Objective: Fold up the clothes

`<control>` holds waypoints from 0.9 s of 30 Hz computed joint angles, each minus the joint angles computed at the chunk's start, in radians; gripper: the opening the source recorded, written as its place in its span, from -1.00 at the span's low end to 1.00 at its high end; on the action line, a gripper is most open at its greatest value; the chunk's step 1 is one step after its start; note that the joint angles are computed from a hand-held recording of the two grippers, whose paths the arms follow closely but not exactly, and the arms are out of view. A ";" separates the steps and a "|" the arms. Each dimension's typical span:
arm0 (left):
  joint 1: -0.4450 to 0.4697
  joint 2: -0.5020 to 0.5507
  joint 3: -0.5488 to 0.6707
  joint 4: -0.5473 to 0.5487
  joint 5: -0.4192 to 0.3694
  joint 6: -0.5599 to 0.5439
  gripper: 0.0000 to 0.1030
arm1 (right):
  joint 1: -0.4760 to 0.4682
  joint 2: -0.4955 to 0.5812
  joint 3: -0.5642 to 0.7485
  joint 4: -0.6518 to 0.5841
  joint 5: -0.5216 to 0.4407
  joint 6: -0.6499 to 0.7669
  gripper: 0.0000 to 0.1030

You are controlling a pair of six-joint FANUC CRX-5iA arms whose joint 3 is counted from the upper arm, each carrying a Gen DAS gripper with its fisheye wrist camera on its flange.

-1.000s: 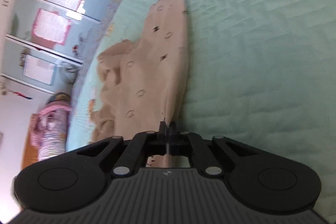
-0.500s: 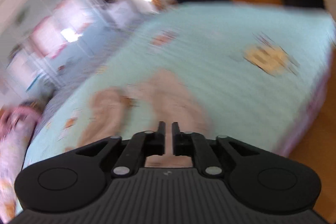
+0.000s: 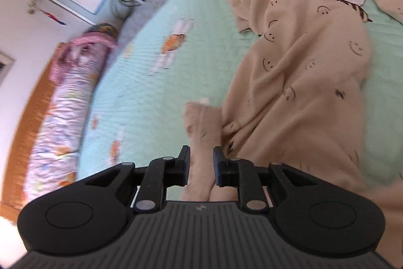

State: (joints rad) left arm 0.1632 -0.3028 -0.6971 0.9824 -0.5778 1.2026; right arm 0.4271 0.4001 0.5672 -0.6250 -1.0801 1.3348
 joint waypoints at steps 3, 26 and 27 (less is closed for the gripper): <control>-0.047 0.055 -0.029 0.214 0.022 -0.104 -0.31 | 0.021 0.033 0.029 0.041 -0.019 -0.060 -0.64; -0.184 0.037 -0.143 0.732 0.138 -0.202 -0.35 | 0.116 0.160 0.228 0.226 -0.121 -0.047 -0.37; -0.193 0.034 -0.150 0.764 0.134 -0.212 -0.35 | 0.117 0.172 0.241 0.215 -0.136 -0.050 -0.66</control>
State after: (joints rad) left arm -0.0294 -0.2690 -0.8473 1.7467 -0.4438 0.9910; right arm 0.5437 0.5719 0.8077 -0.4095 -1.2161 1.2848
